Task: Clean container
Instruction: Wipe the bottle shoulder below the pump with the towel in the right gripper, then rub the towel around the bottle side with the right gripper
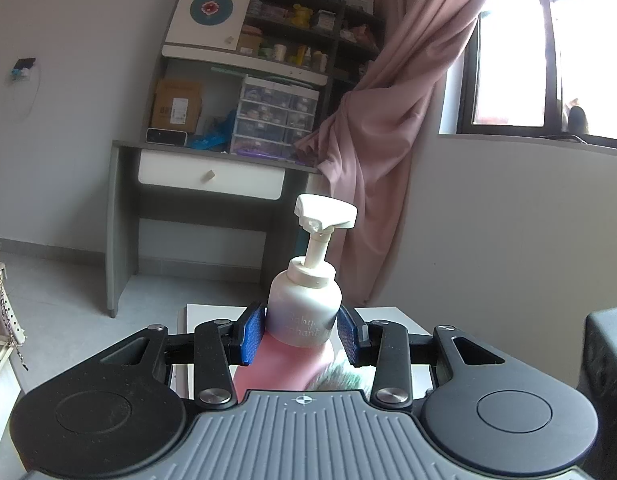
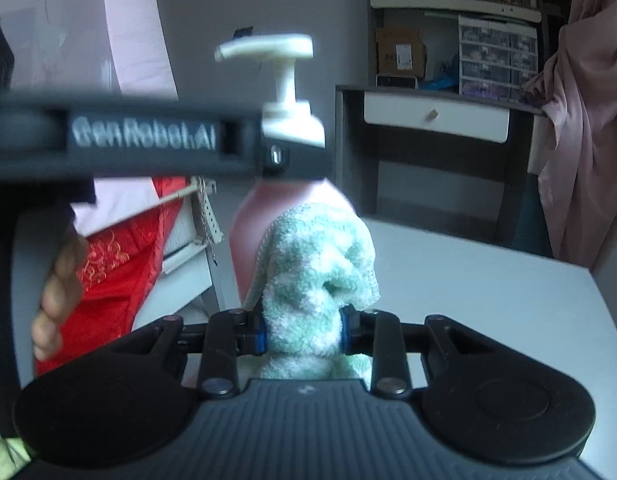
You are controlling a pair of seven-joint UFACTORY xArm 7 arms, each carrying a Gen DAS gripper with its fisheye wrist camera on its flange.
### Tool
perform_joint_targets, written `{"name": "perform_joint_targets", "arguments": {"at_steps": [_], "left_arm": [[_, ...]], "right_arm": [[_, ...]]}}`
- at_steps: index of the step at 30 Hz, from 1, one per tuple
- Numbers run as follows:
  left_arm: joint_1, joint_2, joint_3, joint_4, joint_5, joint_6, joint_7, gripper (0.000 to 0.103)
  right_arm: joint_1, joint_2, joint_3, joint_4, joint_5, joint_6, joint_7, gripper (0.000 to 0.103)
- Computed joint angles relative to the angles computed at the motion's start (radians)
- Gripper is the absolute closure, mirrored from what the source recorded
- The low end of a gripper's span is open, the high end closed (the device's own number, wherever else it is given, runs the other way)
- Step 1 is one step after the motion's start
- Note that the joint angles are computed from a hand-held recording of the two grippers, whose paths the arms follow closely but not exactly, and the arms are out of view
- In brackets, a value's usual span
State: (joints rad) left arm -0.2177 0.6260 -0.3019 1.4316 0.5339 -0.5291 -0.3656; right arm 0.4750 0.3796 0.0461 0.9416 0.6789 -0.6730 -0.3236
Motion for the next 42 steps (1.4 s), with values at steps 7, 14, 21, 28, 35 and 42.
{"name": "perform_joint_targets", "arguments": {"at_steps": [7, 14, 21, 28, 35, 42], "left_arm": [[0.008, 0.002, 0.000, 0.002, 0.015, -0.002, -0.008, 0.063], [-0.004, 0.005, 0.005, 0.006, 0.006, -0.001, 0.007, 0.063], [0.009, 0.000, -0.003, -0.001, 0.021, -0.002, -0.001, 0.063], [0.004, -0.002, 0.004, -0.002, 0.014, -0.003, 0.000, 0.063], [0.000, 0.005, 0.005, 0.011, 0.015, 0.001, 0.010, 0.063], [0.020, 0.017, -0.011, 0.029, 0.038, 0.012, 0.005, 0.063]], "right_arm": [[-0.049, 0.044, -0.003, 0.014, -0.110, 0.081, 0.085, 0.072], [-0.086, 0.044, -0.005, -0.010, -0.240, 0.098, 0.201, 0.072], [-0.067, 0.003, -0.021, -0.042, -0.243, 0.060, 0.195, 0.072], [-0.140, -0.053, 0.013, -0.079, -0.361, 0.035, 0.238, 0.072], [-0.259, -0.027, 0.056, -0.075, -0.582, 0.058, 0.400, 0.072], [-0.372, 0.049, 0.099, -0.022, -0.804, 0.115, 0.569, 0.072]]}}
